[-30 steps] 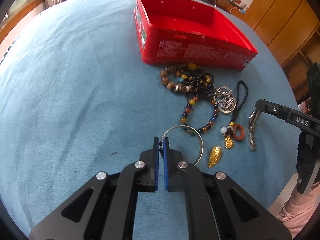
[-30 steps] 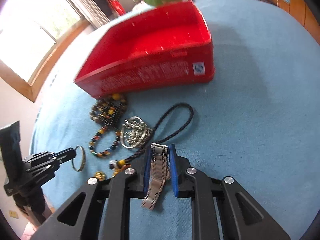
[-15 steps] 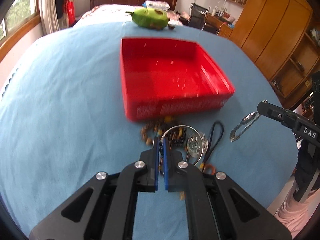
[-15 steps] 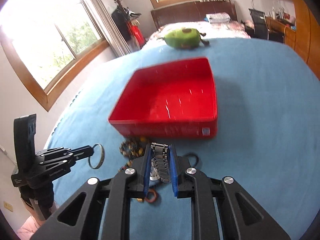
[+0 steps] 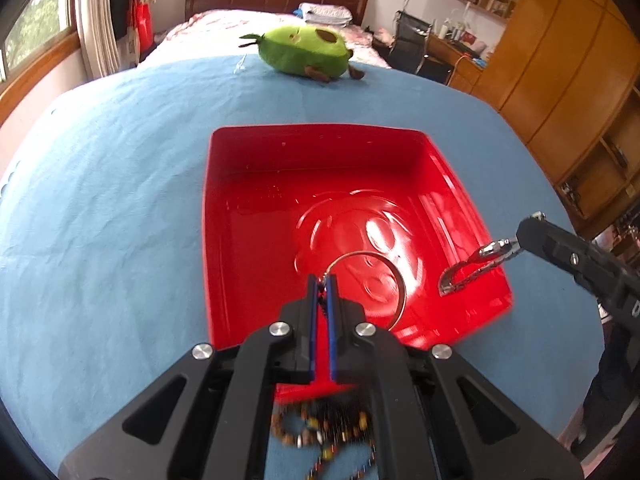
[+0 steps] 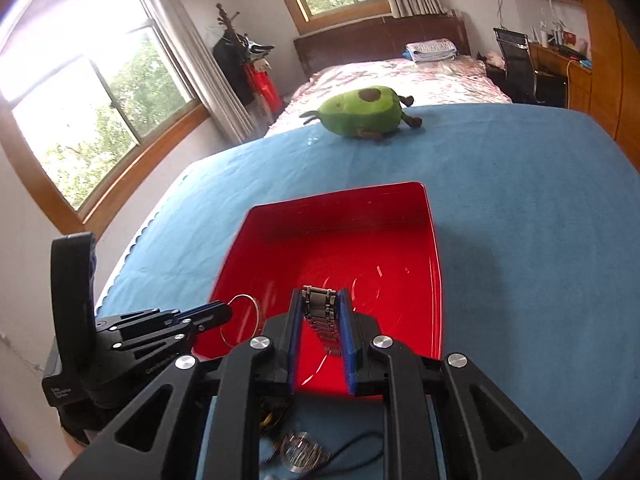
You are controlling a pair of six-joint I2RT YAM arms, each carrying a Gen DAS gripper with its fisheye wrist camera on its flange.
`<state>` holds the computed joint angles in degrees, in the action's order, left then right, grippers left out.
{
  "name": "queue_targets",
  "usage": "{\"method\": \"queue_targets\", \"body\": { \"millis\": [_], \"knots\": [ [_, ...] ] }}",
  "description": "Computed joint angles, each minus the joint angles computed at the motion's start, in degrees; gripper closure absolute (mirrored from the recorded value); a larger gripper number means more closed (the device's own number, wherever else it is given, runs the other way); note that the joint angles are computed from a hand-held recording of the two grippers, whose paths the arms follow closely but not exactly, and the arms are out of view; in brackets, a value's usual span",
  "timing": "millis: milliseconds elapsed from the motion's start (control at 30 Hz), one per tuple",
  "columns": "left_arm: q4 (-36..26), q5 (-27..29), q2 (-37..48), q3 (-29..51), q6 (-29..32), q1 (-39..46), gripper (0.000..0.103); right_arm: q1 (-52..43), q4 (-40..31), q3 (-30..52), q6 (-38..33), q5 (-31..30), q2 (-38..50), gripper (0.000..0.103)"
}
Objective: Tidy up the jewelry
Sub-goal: 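Carry bangle and watch into the red tin and open both tools, then move the left tool to the multicolor bead bracelet and grasp it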
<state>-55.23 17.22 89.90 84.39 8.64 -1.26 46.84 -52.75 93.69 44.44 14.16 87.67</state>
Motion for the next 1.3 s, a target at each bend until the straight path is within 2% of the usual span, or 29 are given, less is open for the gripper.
{"method": "queue_targets", "body": {
  "millis": [267,467,533,667,833,900,1000,1300],
  "knots": [
    [3.9,-2.7,7.6,0.2,-1.0,-1.5,0.101,-4.8,6.6,-6.1,-1.2,-5.7,3.2,0.086],
    [4.6,-3.6,9.2,0.3,-1.0,-2.0,0.098,-6.0,7.1,-6.7,-1.5,-7.5,5.1,0.086],
    [5.0,-3.7,8.6,-0.2,-1.1,-2.0,0.098,-6.2,7.4,-7.0,-1.3,-7.9,5.0,0.083],
    [4.6,-2.4,6.9,-0.5,-0.9,-1.1,0.086,-5.8,7.6,-8.4,-0.7,-6.2,2.6,0.077],
    [4.0,-2.1,2.8,-1.3,-0.2,0.0,0.076,-5.0,6.3,-8.9,0.1,-3.7,-0.3,0.076],
    [3.5,-1.4,0.7,-1.8,-0.2,0.3,0.066,-4.4,5.7,-9.0,0.5,-3.1,-1.1,0.076],
    [3.9,-2.4,-3.0,-3.5,-0.1,0.1,0.057,-3.2,4.5,-8.4,1.0,-2.0,-1.6,0.076],
    [1.1,-2.1,-10.6,-6.9,2.3,0.8,0.055,0.3,2.4,-9.7,3.3,-0.4,-4.0,0.076]
  ]
}}
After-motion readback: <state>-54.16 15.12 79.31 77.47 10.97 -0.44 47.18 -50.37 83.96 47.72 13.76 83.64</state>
